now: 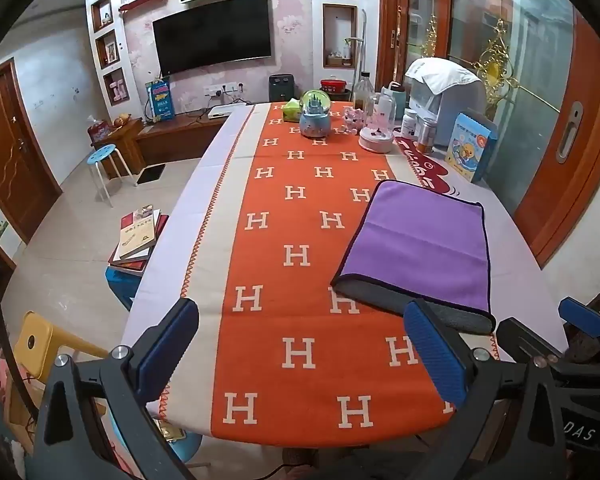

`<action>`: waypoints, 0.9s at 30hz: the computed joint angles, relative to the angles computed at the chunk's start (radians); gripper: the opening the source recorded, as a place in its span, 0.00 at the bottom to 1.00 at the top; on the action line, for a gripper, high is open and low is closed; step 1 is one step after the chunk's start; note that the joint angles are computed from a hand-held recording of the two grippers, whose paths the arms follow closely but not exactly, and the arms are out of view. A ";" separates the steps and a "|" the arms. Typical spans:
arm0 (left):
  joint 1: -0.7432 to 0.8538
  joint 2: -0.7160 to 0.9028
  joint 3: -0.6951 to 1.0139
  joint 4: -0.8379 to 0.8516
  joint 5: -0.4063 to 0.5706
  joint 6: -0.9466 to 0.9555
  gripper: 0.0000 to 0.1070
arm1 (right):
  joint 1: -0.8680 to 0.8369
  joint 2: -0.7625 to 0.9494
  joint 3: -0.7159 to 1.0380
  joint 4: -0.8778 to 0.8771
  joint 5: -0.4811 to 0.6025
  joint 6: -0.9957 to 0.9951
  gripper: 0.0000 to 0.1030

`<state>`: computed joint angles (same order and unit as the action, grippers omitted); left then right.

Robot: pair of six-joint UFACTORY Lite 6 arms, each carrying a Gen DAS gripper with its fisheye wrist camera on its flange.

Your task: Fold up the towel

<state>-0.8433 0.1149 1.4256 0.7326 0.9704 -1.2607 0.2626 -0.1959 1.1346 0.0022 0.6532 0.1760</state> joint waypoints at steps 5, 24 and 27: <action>0.007 -0.003 -0.003 -0.006 -0.015 0.014 0.95 | 0.005 0.004 0.000 -0.009 0.000 0.009 0.96; -0.003 0.002 0.001 0.008 0.004 -0.009 0.95 | 0.021 0.007 -0.001 -0.029 0.002 0.038 0.96; -0.003 0.002 0.001 0.007 0.003 -0.008 0.95 | 0.024 0.007 -0.001 -0.031 0.003 0.041 0.96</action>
